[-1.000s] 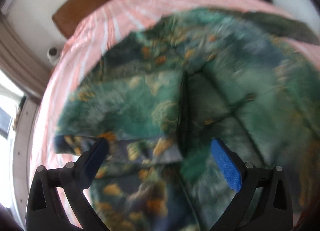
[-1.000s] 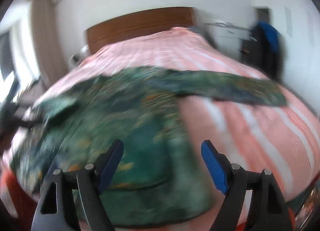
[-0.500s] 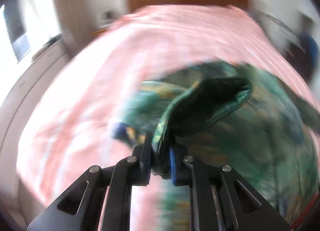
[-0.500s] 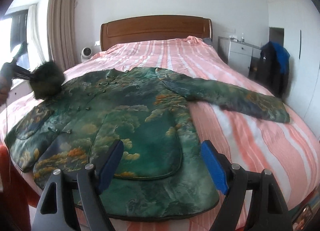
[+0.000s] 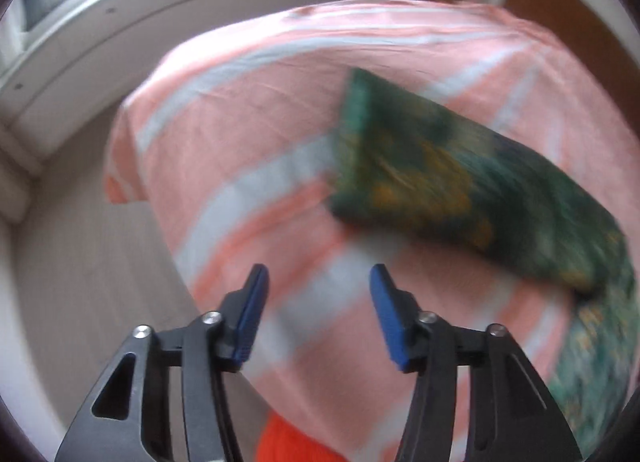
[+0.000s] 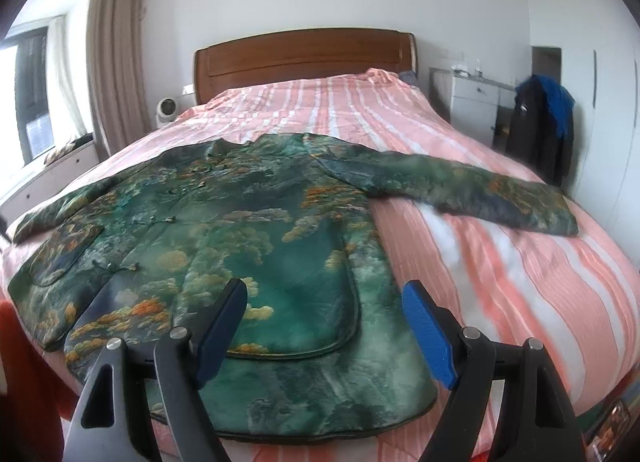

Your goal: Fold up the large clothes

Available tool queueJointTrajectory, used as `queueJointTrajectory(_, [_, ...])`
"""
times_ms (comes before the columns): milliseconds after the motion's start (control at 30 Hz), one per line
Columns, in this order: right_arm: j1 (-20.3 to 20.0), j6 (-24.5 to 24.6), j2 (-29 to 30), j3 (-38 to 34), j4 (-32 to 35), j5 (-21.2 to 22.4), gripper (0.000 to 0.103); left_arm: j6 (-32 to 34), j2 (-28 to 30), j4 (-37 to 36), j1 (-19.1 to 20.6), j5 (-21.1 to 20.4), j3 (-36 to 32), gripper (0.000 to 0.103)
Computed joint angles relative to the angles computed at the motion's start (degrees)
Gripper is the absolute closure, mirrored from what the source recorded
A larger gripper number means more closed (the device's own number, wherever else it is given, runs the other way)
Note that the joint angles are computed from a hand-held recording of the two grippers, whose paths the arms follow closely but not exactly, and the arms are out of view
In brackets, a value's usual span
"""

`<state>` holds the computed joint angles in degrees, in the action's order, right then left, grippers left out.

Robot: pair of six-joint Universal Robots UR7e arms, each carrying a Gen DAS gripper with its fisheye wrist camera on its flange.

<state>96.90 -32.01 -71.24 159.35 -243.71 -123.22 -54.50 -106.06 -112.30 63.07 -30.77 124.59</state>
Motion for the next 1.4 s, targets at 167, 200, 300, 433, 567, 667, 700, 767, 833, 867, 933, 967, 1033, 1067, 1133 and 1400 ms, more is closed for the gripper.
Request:
queueJointTrajectory(167, [-4.74, 6.02, -7.99, 0.31, 7.57, 2.12, 0.024, 17.07, -2.77, -13.21, -9.05, -15.41, 8.92, 0.012])
queueJointTrajectory(200, [-6.89, 8.46, -12.0, 0.6, 12.14, 3.66, 0.023, 19.4, -1.95, -14.7, -9.87, -17.93, 9.58, 0.01])
queueJointTrajectory(300, [-12.56, 13.09, -23.27, 0.99, 26.26, 8.57, 0.023, 24.33, 5.42, -18.23, -11.02, -24.1, 9.98, 0.01])
queueJointTrajectory(433, [-19.32, 14.53, -36.89, 0.6, 47.83, 15.56, 0.023, 24.83, 10.15, -19.15, -11.07, -23.89, 11.14, 0.01])
queueJointTrajectory(567, [-24.78, 12.24, -43.9, 1.2, 60.96, 23.31, 0.023, 25.74, 11.06, -21.07, -9.71, -26.96, 11.68, 0.01])
queueJointTrajectory(667, [-25.65, 10.99, -43.89, 0.88, 64.67, 26.13, 0.023, 25.15, 10.25, -20.01, -11.54, -26.3, 13.44, 0.016])
queueJointTrajectory(700, [-25.49, 10.94, -43.27, 0.65, 65.28, 26.29, 0.028, 24.82, 9.99, -19.32, -12.05, -26.63, 13.47, 0.022])
queueJointTrajectory(767, [-23.76, 11.89, -40.54, 0.2, 64.36, 24.07, 0.035, 24.77, 10.17, -18.8, -12.28, -27.82, 13.5, 0.055])
queueJointTrajectory(833, [-21.95, 12.82, -38.51, -0.1, 62.6, 20.65, 0.067, 25.16, 10.04, -18.56, -13.01, -28.39, 13.56, 0.074])
queueJointTrajectory(867, [-22.2, 13.39, -39.08, -0.1, 62.97, 20.38, 0.073, 24.88, 9.91, -18.34, -13.51, -28.54, 13.52, 0.081])
queueJointTrajectory(933, [-23.99, 14.16, -42.92, -0.21, 66.93, 22.46, 0.087, 24.09, 9.39, -17.35, -14.67, -28.85, 13.08, 0.085])
queueJointTrajectory(967, [-24.0, 14.8, -45.07, -0.21, 69.02, 22.54, 0.088, 23.82, 8.71, -16.65, -15.51, -28.94, 12.94, 0.086])
queueJointTrajectory(1033, [-21.35, 16.19, -48.09, -0.46, 72.2, 20.03, 0.089, 23.68, 7.32, -14.97, -16.76, -29.27, 12.67, 0.087])
queueJointTrajectory(1067, [-20.16, 16.68, -48.85, -0.62, 73.13, 18.69, 0.09, 23.67, 7.4, -14.3, -16.75, -29.18, 12.41, 0.087])
queueJointTrajectory(1133, [-18.41, 17.96, -48.59, -0.53, 73.22, 16.35, 0.09, 23.53, 8.38, -13.4, -16.16, -28.13, 12.25, 0.084])
queueJointTrajectory(1400, [-11.1, 16.72, -36.62, 0.32, 55.7, 5.57, 0.049, 15.11, 5.58, -6.87, -23.9, -17.13, 14.15, 0.027])
